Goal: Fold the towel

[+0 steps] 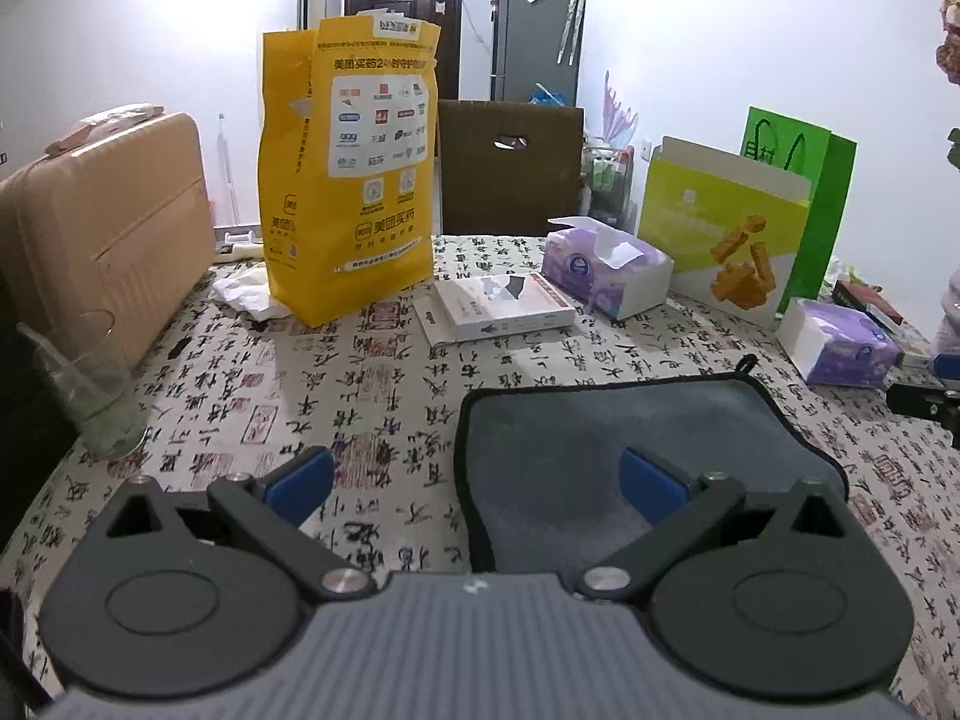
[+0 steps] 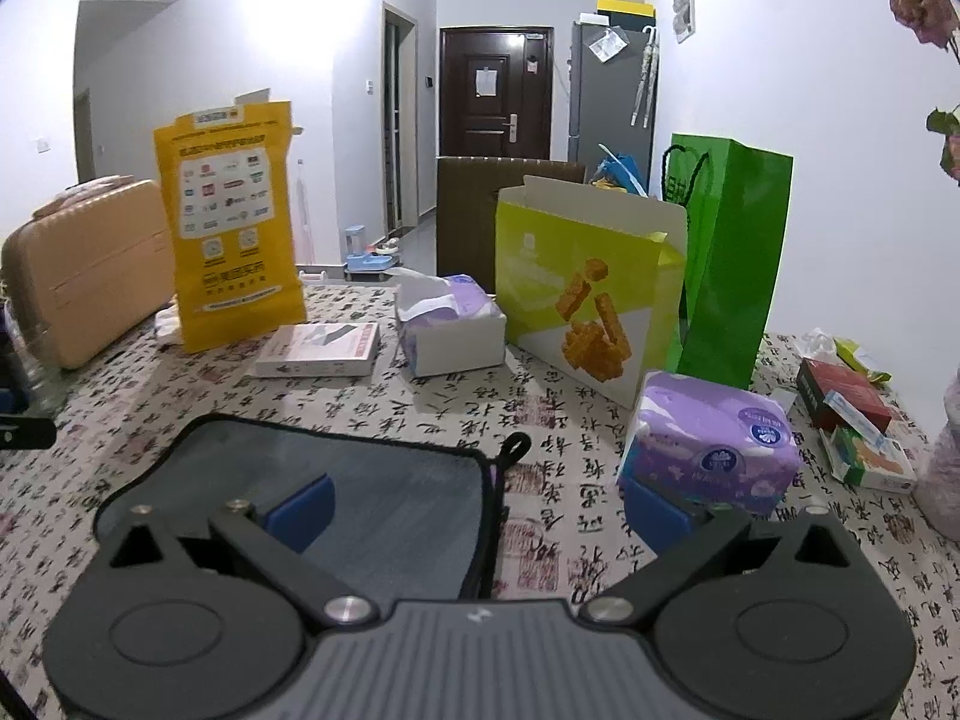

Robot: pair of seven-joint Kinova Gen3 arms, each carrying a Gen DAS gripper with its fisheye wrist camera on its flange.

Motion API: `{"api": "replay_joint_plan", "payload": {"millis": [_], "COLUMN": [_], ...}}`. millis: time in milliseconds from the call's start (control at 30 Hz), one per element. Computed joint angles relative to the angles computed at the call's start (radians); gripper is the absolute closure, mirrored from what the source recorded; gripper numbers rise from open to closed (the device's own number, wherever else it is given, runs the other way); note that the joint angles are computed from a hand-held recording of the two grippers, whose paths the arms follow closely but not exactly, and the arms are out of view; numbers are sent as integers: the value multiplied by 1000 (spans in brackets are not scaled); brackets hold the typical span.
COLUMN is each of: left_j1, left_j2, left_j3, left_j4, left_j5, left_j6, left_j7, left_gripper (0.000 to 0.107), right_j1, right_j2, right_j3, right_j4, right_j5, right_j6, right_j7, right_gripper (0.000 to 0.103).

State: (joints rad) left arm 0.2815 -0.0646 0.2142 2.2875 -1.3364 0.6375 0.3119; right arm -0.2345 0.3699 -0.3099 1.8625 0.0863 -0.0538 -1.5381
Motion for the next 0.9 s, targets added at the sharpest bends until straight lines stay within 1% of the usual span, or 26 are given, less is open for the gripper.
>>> {"api": "replay_joint_plan", "payload": {"millis": [300,433,500,633,733,900], "left_j1": [60,88,104,134,159,214], "left_j2": [-48,-66,-75,-88,-96,-91], "left_j3": [76,111,131,166,192,244], "left_j4": [19,24,29,37,42,47], "left_j5": [53,75,87,115,133,150], "left_j6": [97,148,179,234,273,366], "left_j7": [16,25,35,54,65,109], "left_gripper": [4,4,4,4,4,4], "right_j1": [56,93,95,121,129,160], "right_j2": [-80,-112,-127,-157,-181,-215], "right_j3": [-51,-86,-87,-112,-117,-137], "right_j4": [102,144,162,199,226,277], "right_j5": [31,69,88,146,193,311], "right_j6": [-39,-57,-66,-86,-101,-143], "right_j7": [-40,-80,-100,-161,-213,-330], "right_gripper": [0,0,0,0,0,0]}}
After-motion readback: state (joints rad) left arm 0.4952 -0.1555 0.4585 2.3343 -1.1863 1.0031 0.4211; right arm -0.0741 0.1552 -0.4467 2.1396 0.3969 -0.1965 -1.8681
